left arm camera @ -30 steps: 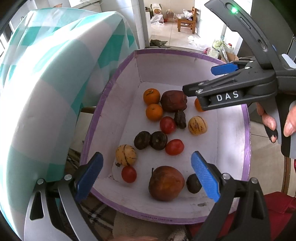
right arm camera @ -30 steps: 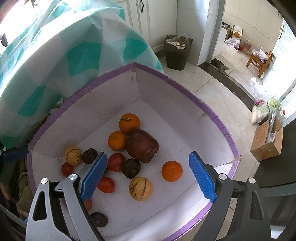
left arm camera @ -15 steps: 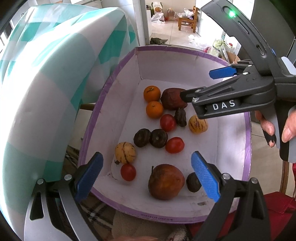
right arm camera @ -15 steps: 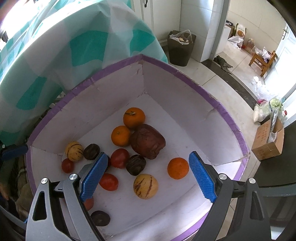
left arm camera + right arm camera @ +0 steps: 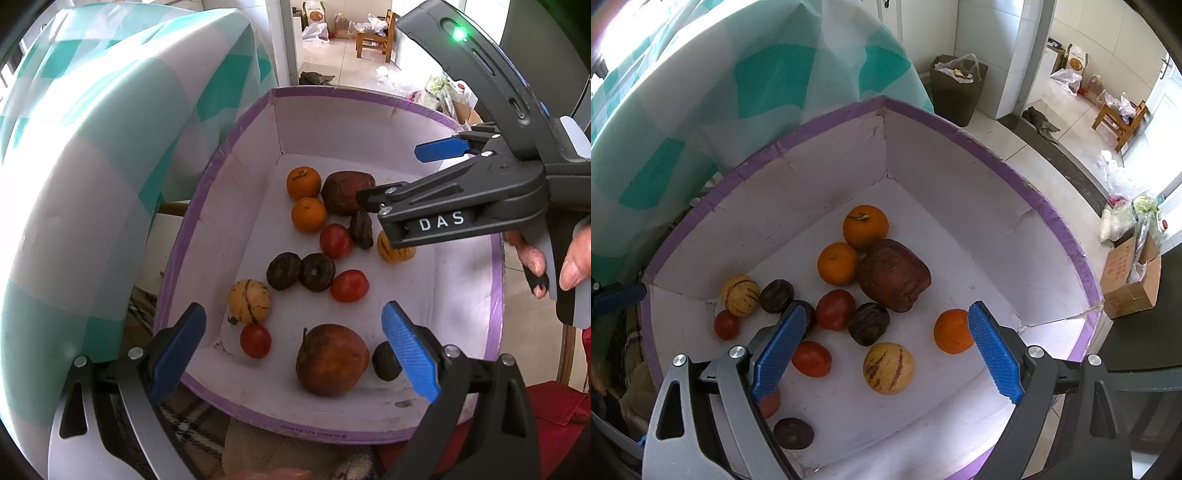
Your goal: Organize fruits
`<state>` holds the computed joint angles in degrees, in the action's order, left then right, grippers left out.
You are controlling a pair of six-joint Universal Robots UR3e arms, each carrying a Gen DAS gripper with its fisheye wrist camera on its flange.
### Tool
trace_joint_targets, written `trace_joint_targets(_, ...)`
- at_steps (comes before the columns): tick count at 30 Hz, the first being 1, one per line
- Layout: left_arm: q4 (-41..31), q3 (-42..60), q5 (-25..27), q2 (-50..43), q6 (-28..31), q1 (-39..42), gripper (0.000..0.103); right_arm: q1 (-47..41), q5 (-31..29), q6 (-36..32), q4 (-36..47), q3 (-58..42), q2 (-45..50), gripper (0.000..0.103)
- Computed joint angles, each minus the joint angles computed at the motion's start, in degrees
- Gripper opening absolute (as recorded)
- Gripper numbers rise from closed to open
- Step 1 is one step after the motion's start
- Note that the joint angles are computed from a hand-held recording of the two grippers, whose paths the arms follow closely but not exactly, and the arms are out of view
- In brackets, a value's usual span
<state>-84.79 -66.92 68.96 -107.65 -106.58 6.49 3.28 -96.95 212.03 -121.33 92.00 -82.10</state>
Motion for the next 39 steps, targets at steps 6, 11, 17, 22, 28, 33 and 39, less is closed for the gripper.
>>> trace_joint_targets(6, -0.1, -0.1, 0.2, -0.1, 0.2, 0.1, 0.096, 0.1, 0.2, 0.0, 0.1, -0.6, 0.8, 0.087)
trace_joint_targets(11, -0.2, 0.0, 0.3, -0.1, 0.4, 0.2, 0.096, 0.3, 0.3, 0.2, 0.0, -0.9, 1.3, 0.087)
trace_joint_targets(17, -0.3, 0.0, 0.3, -0.1, 0.4, 0.2, 0.096, 0.1, 0.7, 0.0, 0.0, -0.9, 1.7, 0.087)
trace_joint_targets(22, -0.4, -0.1, 0.4, -0.1, 0.6, 0.3, 0.096, 0.3, 0.6, 0.2, -0.1, -0.9, 1.9, 0.087)
trace_joint_targets(28, -0.7, -0.2, 0.6, 0.0, 0.9, 0.6, 0.096, 0.3, 0.7, 0.2, -0.1, -0.7, 1.8, 0.087)
trace_joint_targets(33, -0.9, -0.1, 0.8, -0.1, 1.0, 0.6, 0.096, 0.3, 0.9, 0.3, -0.6, 0.0, 1.7, 0.087)
trace_joint_targets(39, -0.9, -0.3, 0.8, 0.0, 1.2, 0.7, 0.096, 0.3, 0.9, 0.4, -0.6, 0.1, 1.7, 0.087)
